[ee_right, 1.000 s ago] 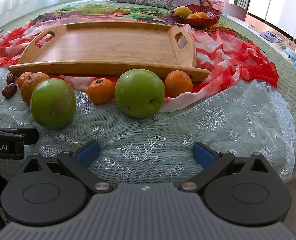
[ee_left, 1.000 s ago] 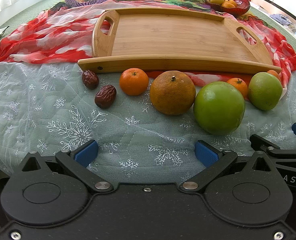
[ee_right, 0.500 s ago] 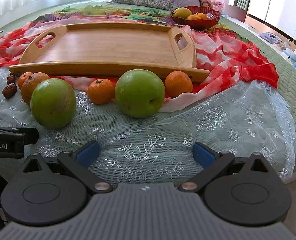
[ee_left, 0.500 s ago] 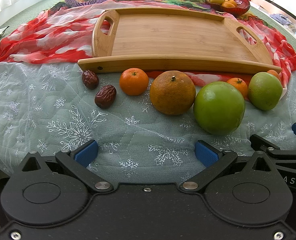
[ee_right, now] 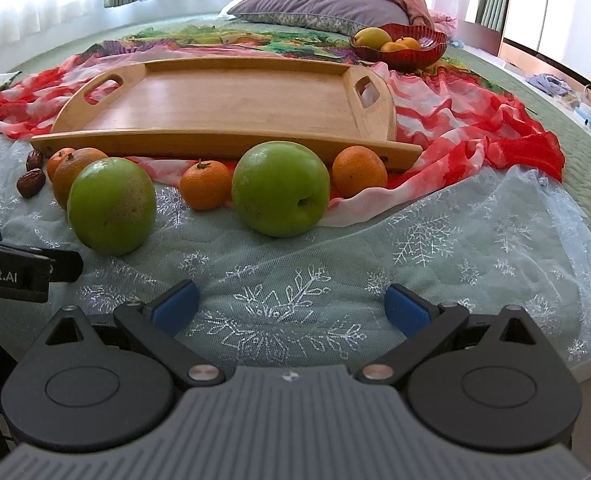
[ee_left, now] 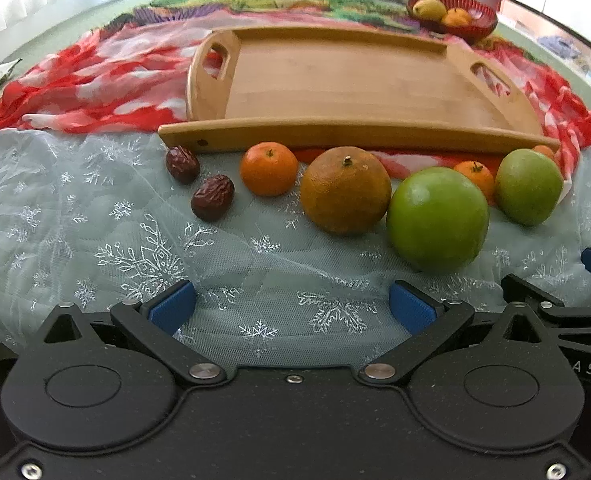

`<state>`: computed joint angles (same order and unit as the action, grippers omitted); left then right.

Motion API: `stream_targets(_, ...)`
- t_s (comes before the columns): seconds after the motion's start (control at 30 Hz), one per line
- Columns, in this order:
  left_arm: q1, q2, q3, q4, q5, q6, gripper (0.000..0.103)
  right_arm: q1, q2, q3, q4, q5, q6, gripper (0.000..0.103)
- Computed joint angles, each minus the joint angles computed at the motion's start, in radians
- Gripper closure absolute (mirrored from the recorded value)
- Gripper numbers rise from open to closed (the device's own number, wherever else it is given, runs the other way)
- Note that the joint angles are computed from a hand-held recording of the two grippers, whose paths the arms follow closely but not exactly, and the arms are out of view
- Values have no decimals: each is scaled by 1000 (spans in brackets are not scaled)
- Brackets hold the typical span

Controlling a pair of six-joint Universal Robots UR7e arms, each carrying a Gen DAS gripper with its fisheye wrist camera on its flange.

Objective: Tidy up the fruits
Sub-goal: 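Close the left tool on a green apple while the right tool grasps another green apple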

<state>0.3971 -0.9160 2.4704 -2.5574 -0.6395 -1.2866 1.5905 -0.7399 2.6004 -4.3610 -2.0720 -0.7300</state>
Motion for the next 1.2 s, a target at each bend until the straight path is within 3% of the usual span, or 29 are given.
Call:
stream_targets(0.1, -15, 14, 6, 2, 22, -14, 0, -7, 29, 3, -54, 14, -20, 0)
stream_targets(0.3, -22, 5, 16, -17, 31, -14, 0, -63, 59, 39, -170, 125, -48, 0)
stream_targets(0.43, -49, -25, 40, -16, 58, -59, 16, -110, 60, 76, -243, 231, -40, 0)
stream_targets(0.53, -77, -50, 57, -8, 95, -76, 23, -145, 42, 101, -289, 324, -27, 2)
stream_targets(0.6, -99, -63, 66, -12, 119, -77, 28, -161, 16, 108, -294, 370, -17, 8)
stream_targets(0.7, -127, -68, 81, -79, 132, -31, 43, -166, -31, 98, -255, 398, -7, 15)
stream_targets(0.8, -156, -39, 106, -240, 118, 56, 45, -166, -52, 81, -215, 402, -10, 24)
stream_targets(0.9, -165, 16, 97, -314, 113, 126, 45, -162, -47, 67, -194, 398, -44, 32)
stream_targets(1.03, -144, 78, 74, -414, 79, 219, 51, -169, -11, 63, -202, 411, -156, 38)
stream_targets(1.2, -113, 146, 61, -582, 40, 347, 51, -169, 11, 64, -208, 421, -282, 39)
